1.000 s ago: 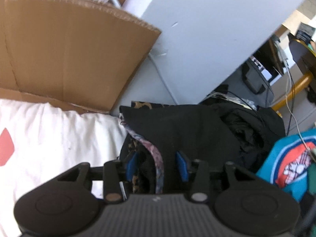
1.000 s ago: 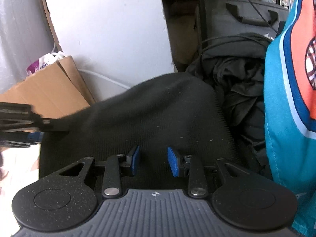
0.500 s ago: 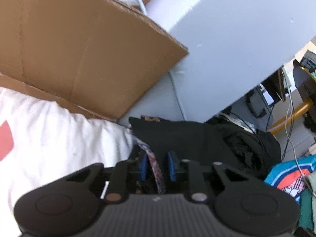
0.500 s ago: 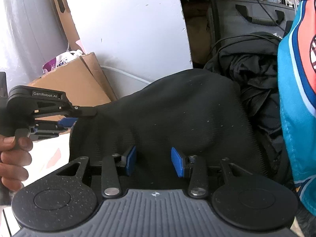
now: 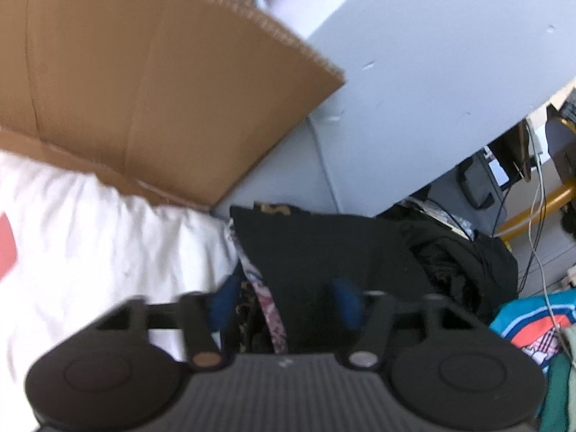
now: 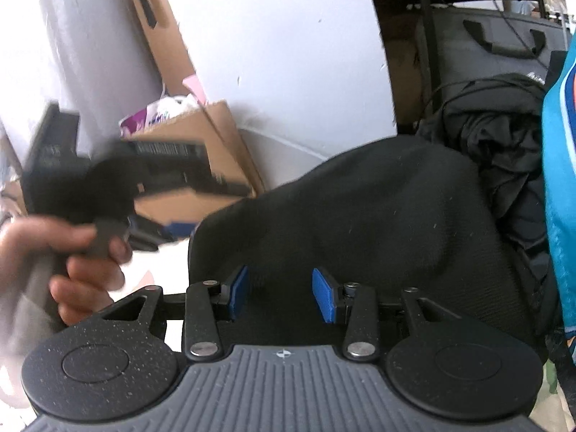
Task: Fold clothes
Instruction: 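Lower the folded black shorts onto the dark clothes pile with both tools, then press the shorts down onto the pile with the right tool while the left tool holds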
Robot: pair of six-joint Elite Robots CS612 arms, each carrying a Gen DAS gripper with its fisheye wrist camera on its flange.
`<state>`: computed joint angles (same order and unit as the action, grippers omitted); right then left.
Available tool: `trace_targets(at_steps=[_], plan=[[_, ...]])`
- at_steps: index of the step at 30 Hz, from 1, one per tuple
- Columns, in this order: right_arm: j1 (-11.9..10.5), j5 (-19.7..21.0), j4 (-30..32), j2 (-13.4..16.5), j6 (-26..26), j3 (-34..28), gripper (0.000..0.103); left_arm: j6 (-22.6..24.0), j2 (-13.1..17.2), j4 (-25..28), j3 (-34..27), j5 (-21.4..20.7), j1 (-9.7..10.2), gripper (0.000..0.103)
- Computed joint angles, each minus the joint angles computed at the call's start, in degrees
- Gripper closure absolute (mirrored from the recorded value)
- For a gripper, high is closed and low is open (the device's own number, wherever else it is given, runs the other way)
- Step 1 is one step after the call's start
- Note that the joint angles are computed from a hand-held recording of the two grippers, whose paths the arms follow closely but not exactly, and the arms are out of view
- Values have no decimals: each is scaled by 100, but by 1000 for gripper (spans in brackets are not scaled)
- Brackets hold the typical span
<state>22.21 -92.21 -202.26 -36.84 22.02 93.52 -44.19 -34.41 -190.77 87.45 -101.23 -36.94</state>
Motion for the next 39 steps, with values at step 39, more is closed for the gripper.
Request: trace_targets(at_steps=[39], plan=[[-396, -1161, 720, 352, -354, -584, 57, 1421, -162, -55, 258, 601, -288, 100]])
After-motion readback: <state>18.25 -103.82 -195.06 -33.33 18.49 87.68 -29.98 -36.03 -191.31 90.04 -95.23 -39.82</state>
